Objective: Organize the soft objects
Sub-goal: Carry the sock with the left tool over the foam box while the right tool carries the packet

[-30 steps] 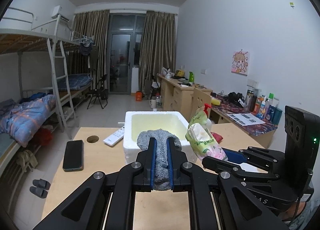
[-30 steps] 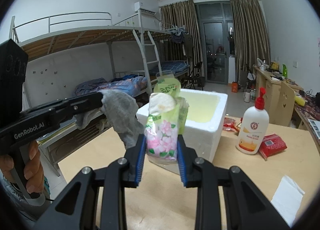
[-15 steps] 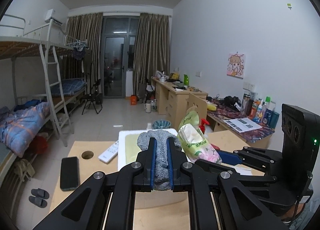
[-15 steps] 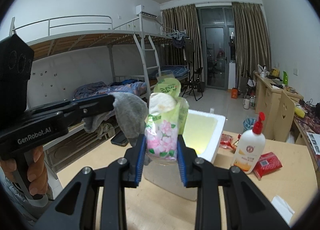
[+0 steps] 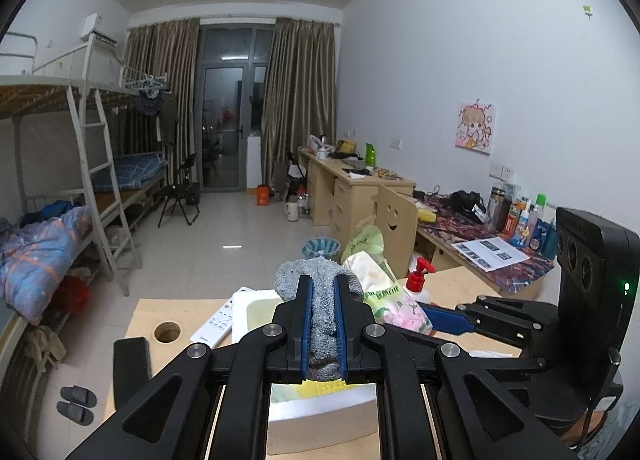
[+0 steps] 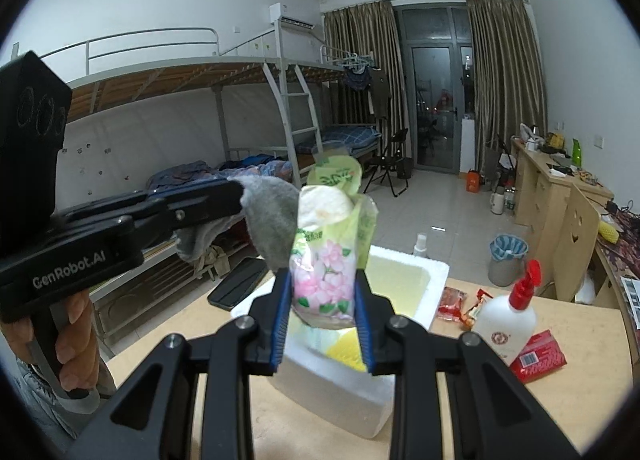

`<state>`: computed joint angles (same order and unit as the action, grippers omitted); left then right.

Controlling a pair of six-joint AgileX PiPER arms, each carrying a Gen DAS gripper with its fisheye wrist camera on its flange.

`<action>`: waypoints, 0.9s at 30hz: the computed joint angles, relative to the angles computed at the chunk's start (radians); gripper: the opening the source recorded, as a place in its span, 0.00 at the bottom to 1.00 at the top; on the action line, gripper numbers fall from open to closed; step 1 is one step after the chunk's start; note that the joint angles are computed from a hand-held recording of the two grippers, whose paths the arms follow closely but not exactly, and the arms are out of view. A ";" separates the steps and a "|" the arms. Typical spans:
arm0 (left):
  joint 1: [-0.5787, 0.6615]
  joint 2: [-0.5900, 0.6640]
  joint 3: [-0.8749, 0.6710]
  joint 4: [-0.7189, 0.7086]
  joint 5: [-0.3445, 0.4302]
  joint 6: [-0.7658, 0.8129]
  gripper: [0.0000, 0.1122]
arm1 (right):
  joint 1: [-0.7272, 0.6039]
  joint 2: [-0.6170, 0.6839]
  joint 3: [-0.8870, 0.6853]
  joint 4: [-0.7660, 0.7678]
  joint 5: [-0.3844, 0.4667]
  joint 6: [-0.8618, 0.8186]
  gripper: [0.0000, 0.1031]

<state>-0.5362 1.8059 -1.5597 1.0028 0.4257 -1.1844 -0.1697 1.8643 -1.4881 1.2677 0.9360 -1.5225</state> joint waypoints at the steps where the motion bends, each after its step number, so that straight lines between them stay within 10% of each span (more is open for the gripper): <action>1: 0.006 0.011 -0.008 -0.012 -0.005 0.008 0.10 | 0.004 0.009 -0.012 -0.005 -0.004 0.010 0.33; 27: 0.124 0.306 -0.421 -0.677 0.112 0.676 0.10 | 0.042 0.132 -0.204 -0.145 -0.037 0.182 0.33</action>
